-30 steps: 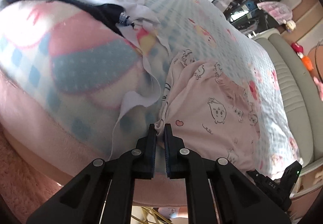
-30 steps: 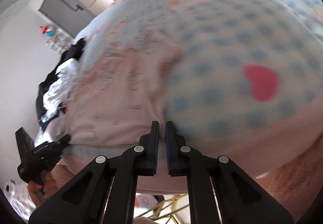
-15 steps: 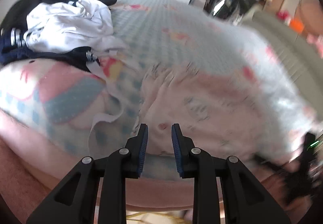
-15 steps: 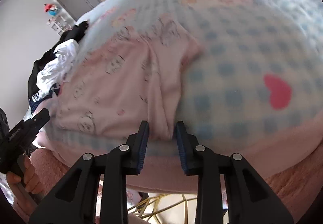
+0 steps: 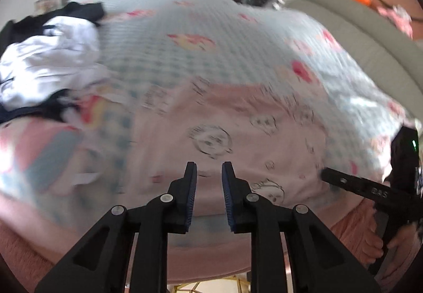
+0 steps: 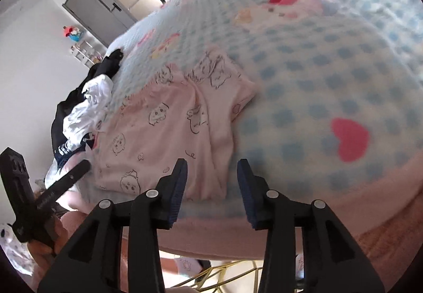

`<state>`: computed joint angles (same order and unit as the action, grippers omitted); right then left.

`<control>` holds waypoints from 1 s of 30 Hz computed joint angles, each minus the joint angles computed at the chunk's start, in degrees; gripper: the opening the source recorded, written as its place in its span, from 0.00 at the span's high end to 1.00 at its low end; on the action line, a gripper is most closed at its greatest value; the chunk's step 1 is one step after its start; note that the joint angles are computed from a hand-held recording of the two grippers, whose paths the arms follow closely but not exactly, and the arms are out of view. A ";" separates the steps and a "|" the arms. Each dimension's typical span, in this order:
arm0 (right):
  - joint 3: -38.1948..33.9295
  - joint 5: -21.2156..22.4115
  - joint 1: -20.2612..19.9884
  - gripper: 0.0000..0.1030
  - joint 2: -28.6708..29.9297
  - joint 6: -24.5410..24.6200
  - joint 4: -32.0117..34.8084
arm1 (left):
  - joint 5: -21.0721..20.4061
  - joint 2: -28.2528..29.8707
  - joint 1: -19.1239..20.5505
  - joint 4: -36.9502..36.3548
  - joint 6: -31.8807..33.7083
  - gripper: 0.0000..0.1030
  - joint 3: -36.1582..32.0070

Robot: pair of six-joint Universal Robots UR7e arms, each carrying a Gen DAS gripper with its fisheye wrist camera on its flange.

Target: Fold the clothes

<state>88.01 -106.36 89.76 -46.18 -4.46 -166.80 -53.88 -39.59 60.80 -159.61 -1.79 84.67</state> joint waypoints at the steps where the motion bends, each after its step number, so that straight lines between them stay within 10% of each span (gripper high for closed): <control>1: -1.51 -1.11 0.14 0.62 1.15 -0.06 1.51 | 0.03 0.92 0.22 1.90 -0.29 0.80 -1.26; 4: -2.93 -6.86 0.55 0.86 2.47 -0.71 2.95 | 3.32 2.12 0.64 6.34 -2.66 0.80 -3.32; 9: -2.08 -12.39 2.05 0.86 2.18 -3.13 0.40 | -0.97 -0.81 2.02 1.25 -3.34 0.80 -0.21; 13: -1.66 -0.18 -0.30 0.44 0.25 0.37 1.24 | -3.99 -0.89 2.37 -0.92 -1.82 0.79 -0.46; 16: -5.11 6.31 -1.68 0.43 1.66 3.63 6.14 | -4.84 0.18 2.88 2.02 -2.15 0.76 -2.27; 21: -10.35 -1.64 1.20 0.89 5.50 -0.37 7.67 | -4.46 0.95 3.29 4.41 -2.22 0.74 -2.88; 30: -19.73 3.13 6.10 0.93 11.65 -9.51 10.12 | -10.56 -1.31 3.74 -1.71 -2.46 0.53 -0.11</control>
<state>68.27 -103.23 95.86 -34.52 -13.96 -156.68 -64.44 -40.90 64.54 -161.32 -4.25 84.56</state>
